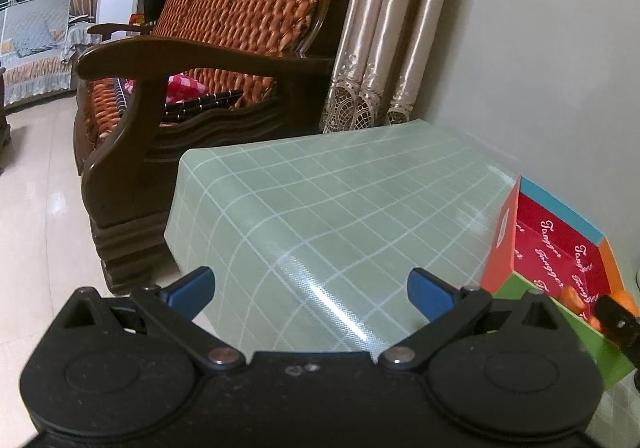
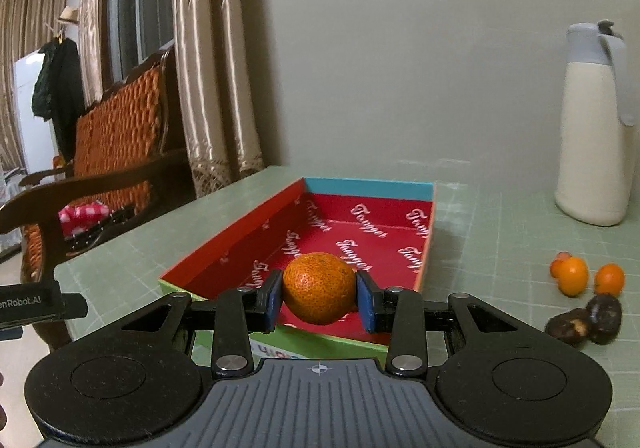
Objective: Organize fruits
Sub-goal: 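Carry the mandarin with the right tool into the box and release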
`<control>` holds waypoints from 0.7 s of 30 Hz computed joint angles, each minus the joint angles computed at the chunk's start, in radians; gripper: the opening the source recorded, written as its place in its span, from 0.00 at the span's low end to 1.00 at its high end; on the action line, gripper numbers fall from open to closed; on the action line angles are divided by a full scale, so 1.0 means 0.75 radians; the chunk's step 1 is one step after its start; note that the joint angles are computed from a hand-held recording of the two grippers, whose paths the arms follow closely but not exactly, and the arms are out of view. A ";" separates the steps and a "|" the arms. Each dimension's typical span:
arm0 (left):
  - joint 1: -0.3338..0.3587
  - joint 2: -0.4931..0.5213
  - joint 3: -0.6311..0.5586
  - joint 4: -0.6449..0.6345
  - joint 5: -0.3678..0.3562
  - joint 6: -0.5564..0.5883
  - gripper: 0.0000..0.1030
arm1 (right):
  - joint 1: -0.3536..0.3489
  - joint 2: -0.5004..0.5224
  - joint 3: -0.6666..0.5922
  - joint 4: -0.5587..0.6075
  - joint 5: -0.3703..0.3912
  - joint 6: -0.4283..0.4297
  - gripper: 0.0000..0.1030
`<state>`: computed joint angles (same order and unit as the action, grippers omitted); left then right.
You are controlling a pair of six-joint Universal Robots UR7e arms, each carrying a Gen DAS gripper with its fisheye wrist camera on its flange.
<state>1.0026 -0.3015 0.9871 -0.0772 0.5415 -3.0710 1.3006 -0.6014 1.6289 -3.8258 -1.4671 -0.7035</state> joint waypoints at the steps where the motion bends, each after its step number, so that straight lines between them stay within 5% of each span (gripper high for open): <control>1: 0.000 0.001 -0.002 0.004 0.001 -0.004 0.94 | 0.006 0.001 -0.007 0.021 -0.010 0.001 0.37; 5: 0.000 0.003 -0.006 0.010 0.000 -0.009 0.94 | 0.017 0.000 -0.020 0.069 -0.029 0.018 0.42; 8: 0.001 0.007 -0.014 0.013 -0.003 -0.004 0.94 | 0.021 0.006 -0.010 0.009 -0.020 0.023 0.91; 21: -0.028 0.028 0.007 -0.085 0.016 0.148 0.94 | -0.090 -0.110 0.213 -0.423 0.050 0.050 1.00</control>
<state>0.9817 -0.2809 0.9925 -0.1409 0.5535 -2.9600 1.2332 -0.6842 1.7888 -4.1429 -1.4296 -0.6657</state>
